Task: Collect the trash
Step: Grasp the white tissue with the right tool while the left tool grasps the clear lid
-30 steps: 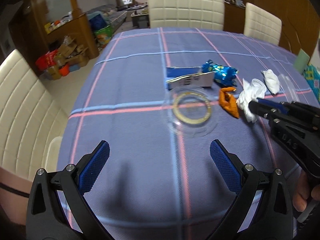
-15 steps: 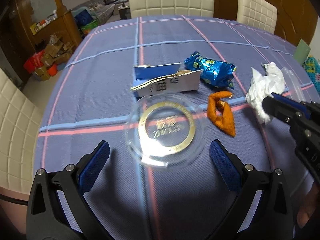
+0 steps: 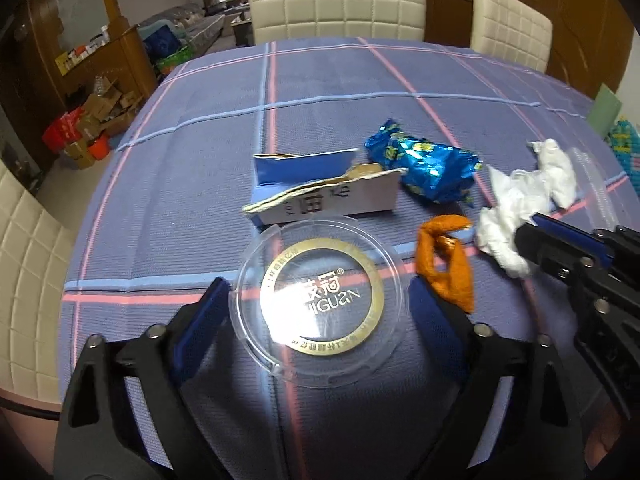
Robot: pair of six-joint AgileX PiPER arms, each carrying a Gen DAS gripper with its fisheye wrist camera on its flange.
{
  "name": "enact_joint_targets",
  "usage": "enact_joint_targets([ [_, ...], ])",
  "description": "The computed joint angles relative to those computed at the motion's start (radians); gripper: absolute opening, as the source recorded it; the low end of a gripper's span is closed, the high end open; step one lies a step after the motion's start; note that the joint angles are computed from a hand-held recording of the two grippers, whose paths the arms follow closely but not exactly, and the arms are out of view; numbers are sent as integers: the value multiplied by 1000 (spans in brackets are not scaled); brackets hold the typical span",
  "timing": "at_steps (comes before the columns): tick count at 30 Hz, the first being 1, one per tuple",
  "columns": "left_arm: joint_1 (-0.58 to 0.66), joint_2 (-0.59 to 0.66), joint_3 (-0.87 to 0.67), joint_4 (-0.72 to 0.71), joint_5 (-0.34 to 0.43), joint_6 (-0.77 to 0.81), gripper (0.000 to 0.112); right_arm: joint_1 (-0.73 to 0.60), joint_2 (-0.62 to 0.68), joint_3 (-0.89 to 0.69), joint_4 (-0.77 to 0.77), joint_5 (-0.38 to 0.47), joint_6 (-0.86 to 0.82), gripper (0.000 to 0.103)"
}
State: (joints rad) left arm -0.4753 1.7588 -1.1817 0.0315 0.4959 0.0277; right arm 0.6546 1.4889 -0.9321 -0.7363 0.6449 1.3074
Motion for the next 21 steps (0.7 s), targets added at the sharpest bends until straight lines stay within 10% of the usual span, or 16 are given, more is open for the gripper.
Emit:
enact_joint_targets([
  [21,73,-282,214,9,-4,33,88,206,-14,-105,-39,178,46,10],
])
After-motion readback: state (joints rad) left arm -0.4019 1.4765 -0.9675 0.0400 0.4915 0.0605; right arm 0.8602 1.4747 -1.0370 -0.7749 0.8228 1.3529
